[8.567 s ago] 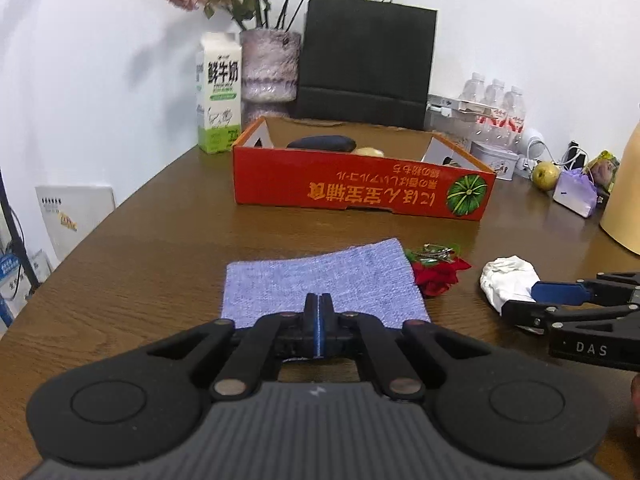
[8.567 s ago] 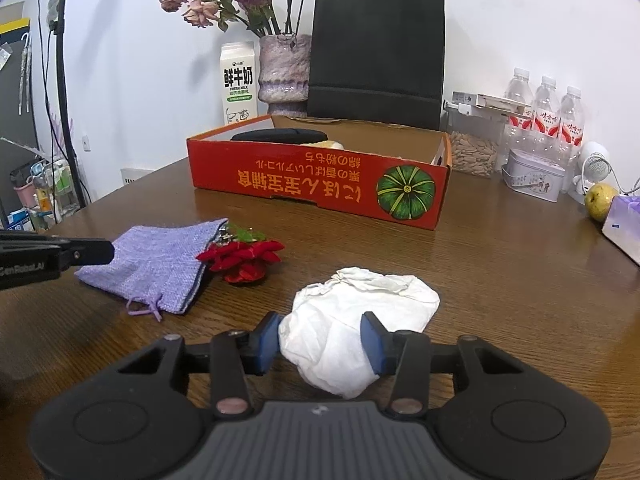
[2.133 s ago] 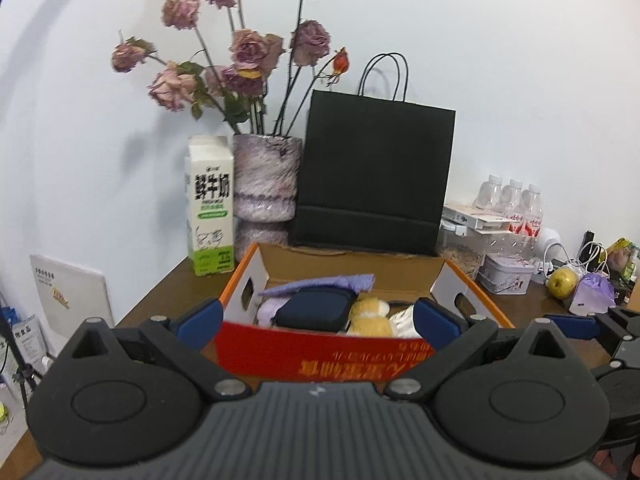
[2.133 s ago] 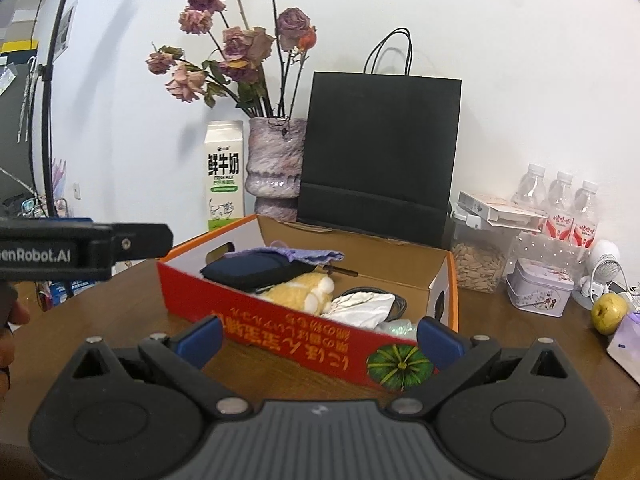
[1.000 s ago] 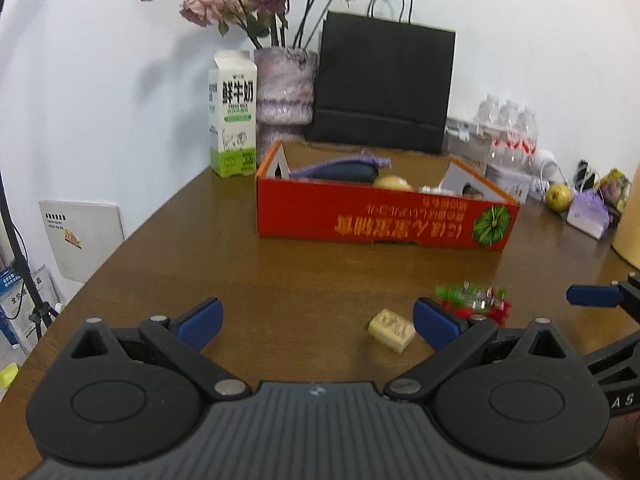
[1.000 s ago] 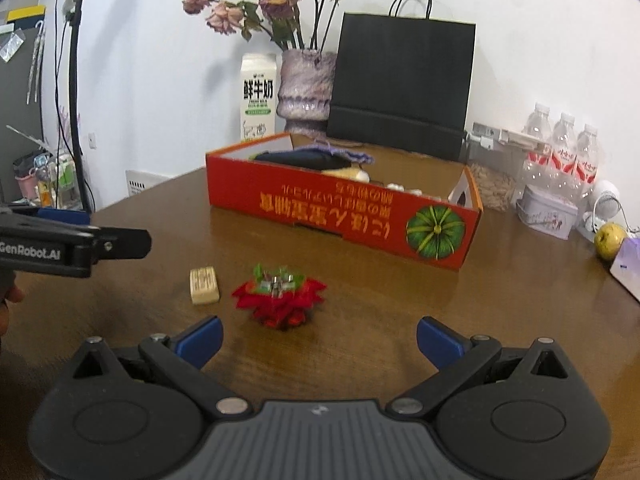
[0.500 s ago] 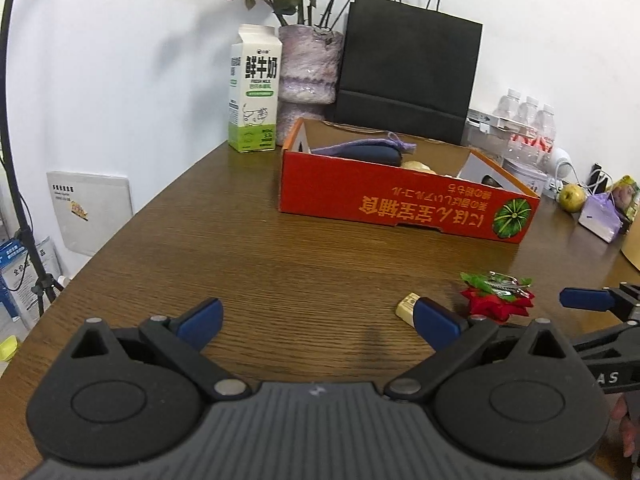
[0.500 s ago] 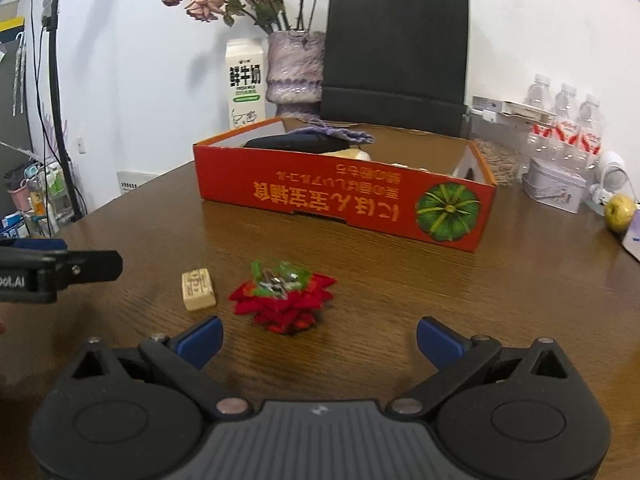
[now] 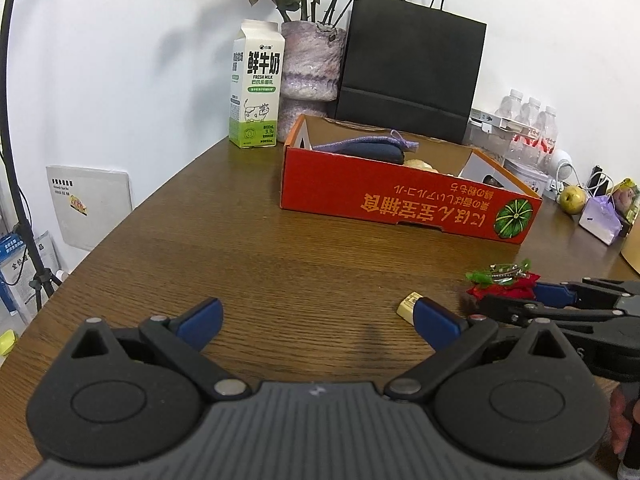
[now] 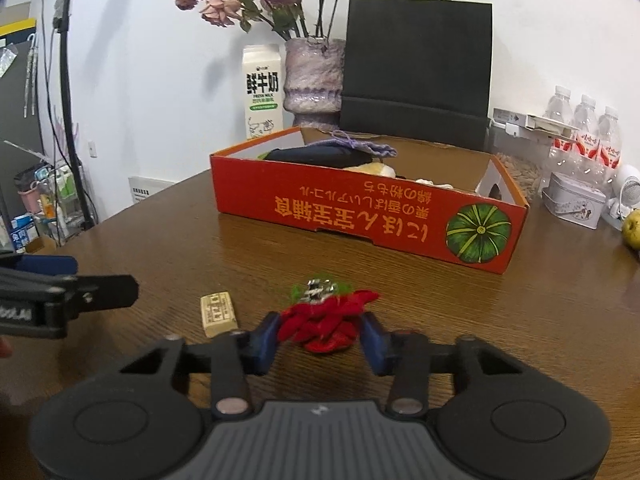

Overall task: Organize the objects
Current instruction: 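Grasp the red flower brooch with the right tool while the left tool grasps the cream block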

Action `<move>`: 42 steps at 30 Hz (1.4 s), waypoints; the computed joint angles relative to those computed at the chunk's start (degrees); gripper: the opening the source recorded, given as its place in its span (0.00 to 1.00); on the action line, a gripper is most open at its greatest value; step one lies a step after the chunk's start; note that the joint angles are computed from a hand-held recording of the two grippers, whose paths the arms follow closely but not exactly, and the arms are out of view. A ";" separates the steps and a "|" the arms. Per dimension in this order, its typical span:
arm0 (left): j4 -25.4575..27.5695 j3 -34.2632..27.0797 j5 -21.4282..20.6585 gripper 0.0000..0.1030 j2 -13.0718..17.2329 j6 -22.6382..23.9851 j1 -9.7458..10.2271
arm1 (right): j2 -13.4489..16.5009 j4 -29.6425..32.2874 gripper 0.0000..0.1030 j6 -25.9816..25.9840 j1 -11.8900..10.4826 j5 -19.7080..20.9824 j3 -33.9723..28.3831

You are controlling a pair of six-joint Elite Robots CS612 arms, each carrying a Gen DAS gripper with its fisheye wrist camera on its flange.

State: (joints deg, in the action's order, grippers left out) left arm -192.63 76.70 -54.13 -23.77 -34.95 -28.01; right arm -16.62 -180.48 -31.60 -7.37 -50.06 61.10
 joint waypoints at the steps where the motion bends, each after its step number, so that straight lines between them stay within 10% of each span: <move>1: -0.15 -0.03 -0.21 1.00 0.04 -0.13 0.06 | -0.02 -0.67 0.39 0.05 -0.09 0.22 0.20; 18: 0.81 -2.31 -4.44 1.00 1.20 3.28 0.31 | -0.39 -10.25 0.38 5.14 -3.83 2.65 3.06; 39: 16.32 -12.39 -5.05 0.99 4.22 5.87 0.53 | -0.13 -12.30 0.38 7.30 -4.46 3.33 3.00; 41: 15.28 -12.16 -4.33 0.83 4.23 5.95 0.29 | -0.15 -12.12 0.38 6.98 -4.40 3.14 3.03; 42: 13.93 -12.02 -4.06 0.60 4.32 6.70 0.13 | -0.16 -12.10 0.38 6.89 -4.35 2.96 3.05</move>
State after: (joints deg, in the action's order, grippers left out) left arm -178.71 64.67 -58.19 -19.46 -28.25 -27.88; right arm -16.78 -192.59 -24.71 -11.71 -47.10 64.15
